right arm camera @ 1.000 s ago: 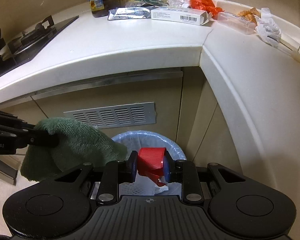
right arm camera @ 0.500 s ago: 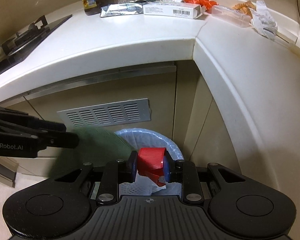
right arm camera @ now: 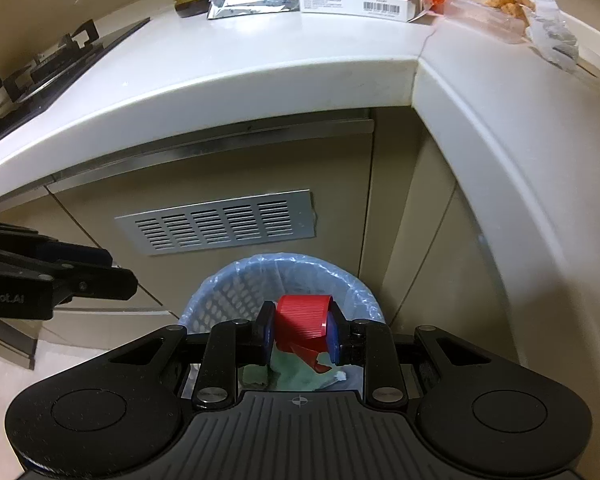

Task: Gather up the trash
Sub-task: 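Open both grippers to drop the towel and red cap into the wastebasket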

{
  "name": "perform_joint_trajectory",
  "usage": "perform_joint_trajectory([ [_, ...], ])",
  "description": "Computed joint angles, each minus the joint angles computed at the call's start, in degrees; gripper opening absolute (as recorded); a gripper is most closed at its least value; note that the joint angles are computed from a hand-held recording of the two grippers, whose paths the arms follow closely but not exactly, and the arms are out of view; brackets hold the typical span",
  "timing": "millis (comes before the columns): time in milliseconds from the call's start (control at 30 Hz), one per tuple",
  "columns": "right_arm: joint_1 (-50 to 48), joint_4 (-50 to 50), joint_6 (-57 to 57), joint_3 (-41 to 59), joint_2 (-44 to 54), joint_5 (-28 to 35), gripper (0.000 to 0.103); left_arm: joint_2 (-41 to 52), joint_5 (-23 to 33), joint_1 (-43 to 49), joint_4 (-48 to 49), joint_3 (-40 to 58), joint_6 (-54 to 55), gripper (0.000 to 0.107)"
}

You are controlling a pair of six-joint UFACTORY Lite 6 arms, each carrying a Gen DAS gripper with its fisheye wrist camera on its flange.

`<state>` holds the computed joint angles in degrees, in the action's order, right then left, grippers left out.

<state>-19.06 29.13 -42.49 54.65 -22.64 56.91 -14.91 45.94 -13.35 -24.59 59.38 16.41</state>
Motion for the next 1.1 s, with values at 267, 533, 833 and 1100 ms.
perform_joint_trajectory([
  [267,2.55,-0.13,0.69,-2.06,0.63,-2.27,0.026,-2.26,1.07,1.64,1.21,-1.92,-0.57,0.037],
  [533,4.32,0.23,2.17,-3.86,1.87,-4.46,0.041,-3.28,1.66,3.55,1.03,-3.03,0.26,0.037],
  [833,2.81,-0.07,1.64,-3.76,1.58,-2.88,0.062,-4.51,1.98,3.92,0.53,-3.91,0.85,0.037],
  [1100,1.62,1.02,1.34,1.55,-1.01,0.74,0.062,-4.3,1.46,2.03,0.45,0.53,1.07,0.037],
])
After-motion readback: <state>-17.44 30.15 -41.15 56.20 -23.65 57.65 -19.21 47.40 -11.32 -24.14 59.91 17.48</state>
